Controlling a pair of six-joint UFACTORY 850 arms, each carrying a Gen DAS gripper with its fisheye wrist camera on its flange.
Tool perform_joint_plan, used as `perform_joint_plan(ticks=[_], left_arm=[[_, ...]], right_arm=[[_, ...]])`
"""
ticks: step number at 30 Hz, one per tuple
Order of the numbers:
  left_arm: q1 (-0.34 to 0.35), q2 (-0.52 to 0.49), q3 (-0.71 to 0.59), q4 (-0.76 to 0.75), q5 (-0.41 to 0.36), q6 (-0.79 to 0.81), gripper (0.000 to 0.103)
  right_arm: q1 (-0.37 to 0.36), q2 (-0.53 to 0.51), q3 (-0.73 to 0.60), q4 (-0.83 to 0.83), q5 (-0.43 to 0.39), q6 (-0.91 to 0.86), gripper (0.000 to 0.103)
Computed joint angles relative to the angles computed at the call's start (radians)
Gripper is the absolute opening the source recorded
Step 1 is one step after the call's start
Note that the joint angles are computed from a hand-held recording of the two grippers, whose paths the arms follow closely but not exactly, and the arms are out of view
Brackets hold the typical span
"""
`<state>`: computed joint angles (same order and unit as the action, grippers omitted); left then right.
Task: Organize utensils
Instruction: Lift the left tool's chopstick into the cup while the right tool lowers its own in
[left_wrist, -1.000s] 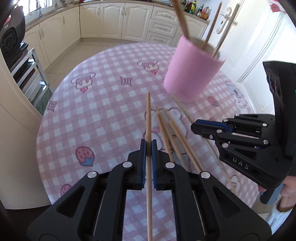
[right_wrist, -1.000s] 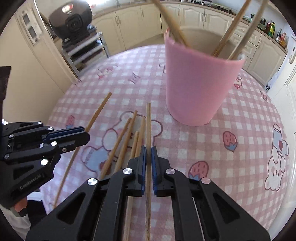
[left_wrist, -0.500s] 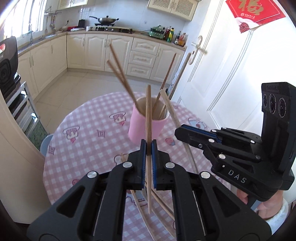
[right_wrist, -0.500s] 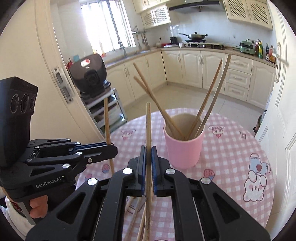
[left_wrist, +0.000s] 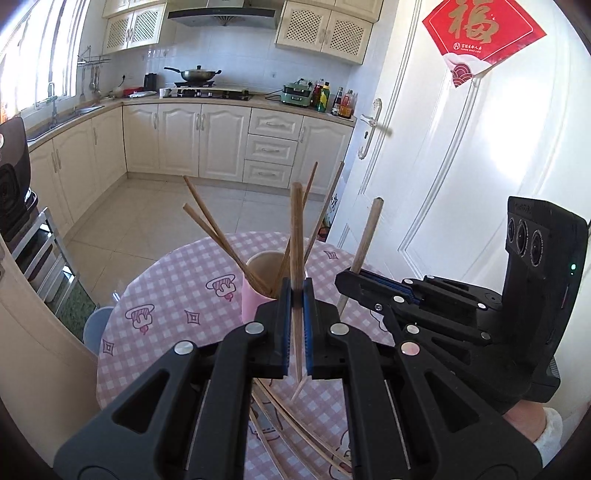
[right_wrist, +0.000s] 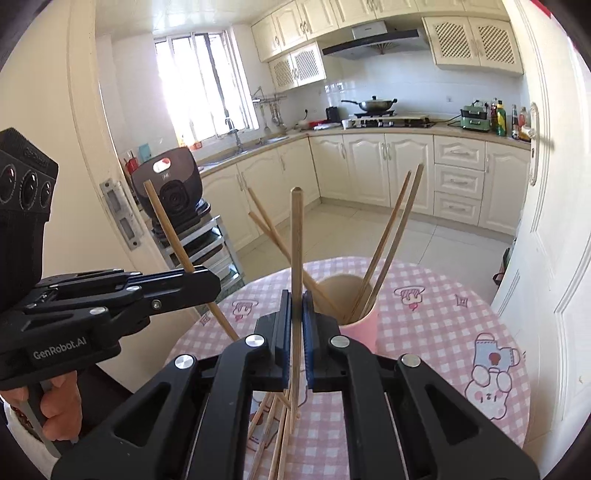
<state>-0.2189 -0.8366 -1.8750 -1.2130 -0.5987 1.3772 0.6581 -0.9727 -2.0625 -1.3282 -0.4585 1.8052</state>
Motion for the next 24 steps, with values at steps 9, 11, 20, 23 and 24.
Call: perform_joint_plan(ticks=[9,11,20,23,24], left_arm=[[-0.010,-0.028,-0.098,-0.069,0.020,-0.009,0.006],[-0.013,-0.035,-0.119,-0.086,0.037,-0.009,0.006],[-0.023,-0.076,-0.170,-0.250,0.126,0.075,0.006],[-0.030,-0.101,-0.190,-0.252,0.141,0.077,0.006],[-0.033,-0.108,-0.193,-0.253,0.150,0.088,0.006]], right_arm=[[0.029,0.023,-0.007,-0.238,-0.216,0.162,0.004],[0.026,0.021,-0.023,-0.241,-0.236,0.164,0.004],[0.019,-0.059,-0.126,-0.329,-0.342,0.190,0.004],[0.010,-0.095,-0.161,-0.300,-0.322,0.171,0.004],[0.007,-0.101,-0.165,-0.295,-0.316,0.170,0.004]])
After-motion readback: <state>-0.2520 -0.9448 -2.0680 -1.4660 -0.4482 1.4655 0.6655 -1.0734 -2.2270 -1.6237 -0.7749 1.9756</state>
